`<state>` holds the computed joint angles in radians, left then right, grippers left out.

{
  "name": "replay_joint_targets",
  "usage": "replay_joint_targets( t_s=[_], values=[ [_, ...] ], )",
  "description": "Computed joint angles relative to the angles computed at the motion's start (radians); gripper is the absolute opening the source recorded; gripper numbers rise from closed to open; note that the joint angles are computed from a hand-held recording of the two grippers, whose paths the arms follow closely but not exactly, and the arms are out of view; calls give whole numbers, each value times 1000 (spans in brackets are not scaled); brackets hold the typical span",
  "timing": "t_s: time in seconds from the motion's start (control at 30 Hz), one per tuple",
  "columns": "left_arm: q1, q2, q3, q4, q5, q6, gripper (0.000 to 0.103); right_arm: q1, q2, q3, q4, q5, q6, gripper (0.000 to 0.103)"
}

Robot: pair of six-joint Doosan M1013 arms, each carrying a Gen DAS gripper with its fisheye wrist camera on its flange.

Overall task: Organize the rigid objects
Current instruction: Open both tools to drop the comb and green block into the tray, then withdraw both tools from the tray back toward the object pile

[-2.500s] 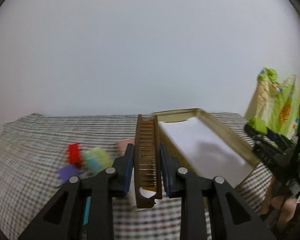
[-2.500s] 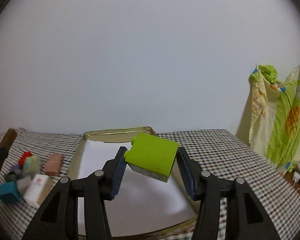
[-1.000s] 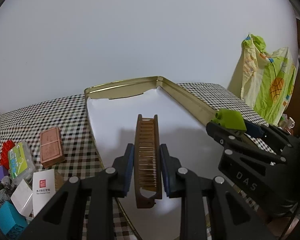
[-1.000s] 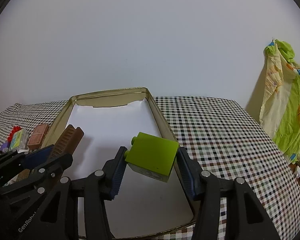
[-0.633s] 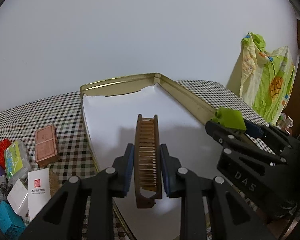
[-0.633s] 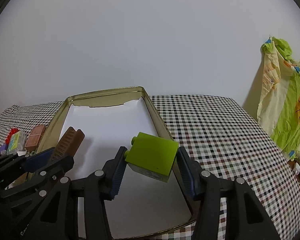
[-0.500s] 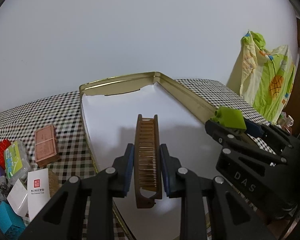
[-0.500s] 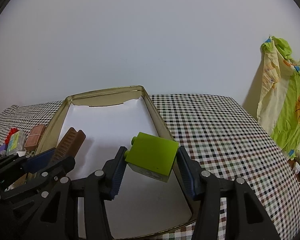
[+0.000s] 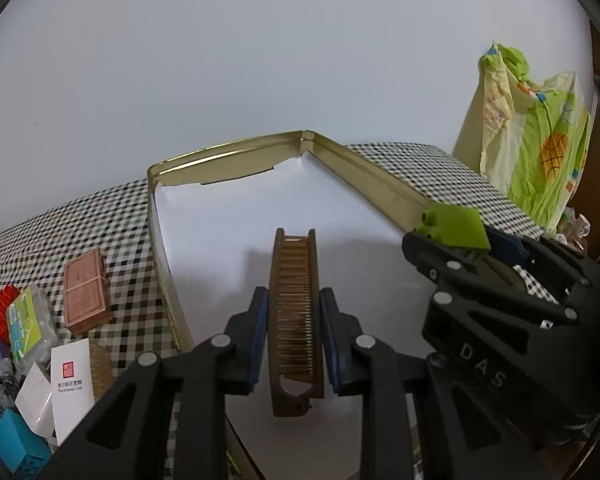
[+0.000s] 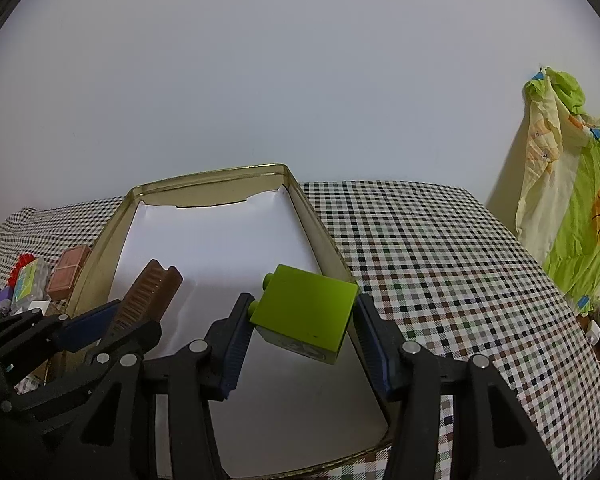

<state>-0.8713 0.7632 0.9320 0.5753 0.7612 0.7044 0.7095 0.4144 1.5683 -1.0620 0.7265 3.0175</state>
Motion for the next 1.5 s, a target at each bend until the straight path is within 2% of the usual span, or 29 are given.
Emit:
replay_joint_targets(
  t_s=[0.43,0.5,0.53,0.57,0.6,0.63,0.67,0.87,1.07,1.2,1.3,1.5],
  values=[
    [-2,5,-9,14,20,-9,26,-2,-3,4,17,-21,17,54],
    [-2,-1,1,7,-4,6,36,-7,-13,20,4,-60,50,60],
    [-3,-6,10,13,-19,9,48,-10,-19,29,-3,-86,64,64],
    [-6,-9,17,42,-22,-8,67,-12,-24,37,-10,-109,78,71],
    [-18,-10,22,123,-1,-69,74,-12,-25,38,-13,-114,85,74],
    [-22,-12,27,151,3,-88,85,-12,-27,43,-25,-120,107,74],
    [-24,-17,37,169,-14,-96,91,-13,-29,46,-29,-126,116,74],
    [-20,-26,53,165,-39,-111,101,-9,-37,57,-69,-130,165,74],
    [-16,-51,101,218,-89,-216,102,4,-54,85,-217,-104,305,78],
    [-15,-67,132,291,-115,-320,102,17,-69,108,-333,-42,438,79],
    [-16,-74,145,342,-114,-381,102,31,-75,125,-423,64,552,79],
    [-21,-83,166,430,-90,-452,102,53,-54,111,-472,224,588,79]
  ],
)
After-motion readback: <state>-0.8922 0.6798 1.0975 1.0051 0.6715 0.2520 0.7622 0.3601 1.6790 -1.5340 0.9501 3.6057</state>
